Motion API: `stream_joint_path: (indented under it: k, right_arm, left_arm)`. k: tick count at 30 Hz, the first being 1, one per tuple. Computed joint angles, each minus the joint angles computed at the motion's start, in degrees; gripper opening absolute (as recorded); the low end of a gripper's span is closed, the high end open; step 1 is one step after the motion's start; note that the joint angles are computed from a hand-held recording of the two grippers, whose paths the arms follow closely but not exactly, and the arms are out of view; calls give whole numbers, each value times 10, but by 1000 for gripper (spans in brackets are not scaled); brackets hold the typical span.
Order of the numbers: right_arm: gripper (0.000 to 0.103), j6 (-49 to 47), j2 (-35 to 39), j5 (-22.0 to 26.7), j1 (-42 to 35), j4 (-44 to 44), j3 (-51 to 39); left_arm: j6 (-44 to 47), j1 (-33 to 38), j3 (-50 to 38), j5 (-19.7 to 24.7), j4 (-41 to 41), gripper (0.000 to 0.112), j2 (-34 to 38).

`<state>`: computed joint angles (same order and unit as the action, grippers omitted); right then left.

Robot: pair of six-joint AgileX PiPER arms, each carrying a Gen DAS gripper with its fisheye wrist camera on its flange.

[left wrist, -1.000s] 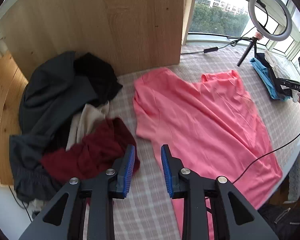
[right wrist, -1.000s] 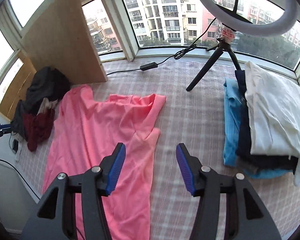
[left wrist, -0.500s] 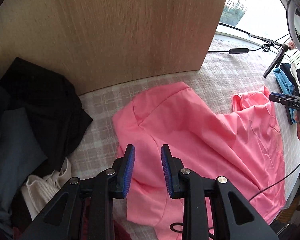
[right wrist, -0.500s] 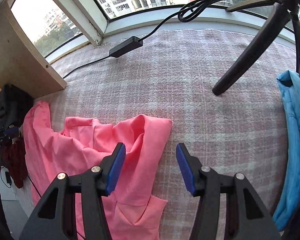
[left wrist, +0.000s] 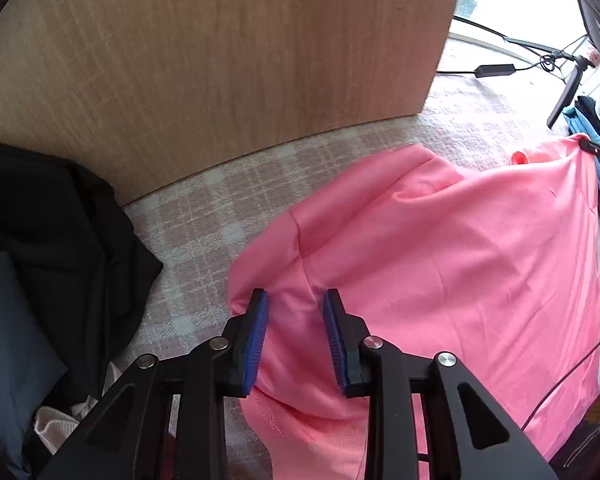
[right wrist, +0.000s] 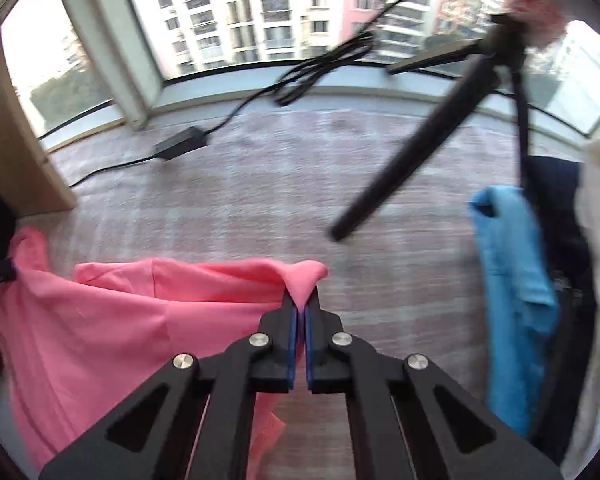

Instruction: Fold clothes

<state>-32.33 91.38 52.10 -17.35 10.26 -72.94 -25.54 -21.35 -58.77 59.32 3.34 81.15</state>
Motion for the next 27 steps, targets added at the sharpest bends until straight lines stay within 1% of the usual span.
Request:
stream_joint_path:
  k: [1,2,3,4,7,8,10,11,12,13,14,15,17,20,24,27]
  right_arm:
    - [20,15,1,-8,9,-27,0]
    - [39,11,-3,5,18,-33,-9]
    - [41,6,-10,7,28,-38,-10]
    - [41,2,-17,10,38,-43,-12]
    - [41,-2,-52,-1,81,-63,-6]
    - [41,-23,-54,19,88,-40,-20]
    - [41,-104,-19,113,98,50,-78]
    - [41,-126,1,141,115,71,-92]
    - [41,-141,13,147,140,69,-95]
    - [41,-141,18,129,175,45,-87]
    - [41,-135,21,101,208,13,-73]
    - [41,-138,31,96,222,4,-71]
    - [41,-149,59,111,239,2,-83]
    - [41,-161,65,101,261,-2,-74]
    - [41,-173,79,118,281,5,-81]
    - [41,-161,84,109,302,-22,-70]
  left_arm:
    - [-1,-4,0,1,1,30,0]
    - [-1,-9,0,2,1,30,1]
    - [-4,-13,0,2,4,30,1]
    - [-7,-17,1,2,6,30,0]
    - [-15,-23,3,0,5,30,-2]
    - [-17,-24,4,0,4,30,-3]
    - [-23,-31,4,2,4,30,-4]
    - [-25,-36,3,4,3,30,-4]
    - [-28,-41,2,6,2,30,-5]
    - [-31,-46,2,7,1,30,-6]
    - [-35,-51,2,9,2,30,-8]
    - [-39,-57,2,10,3,30,-10]
    - [-43,-64,5,10,1,30,-14]
    - [-54,-77,7,13,1,30,-19]
    - [-66,-94,8,14,-1,31,-19]
    - [-73,-103,4,13,0,31,-13]
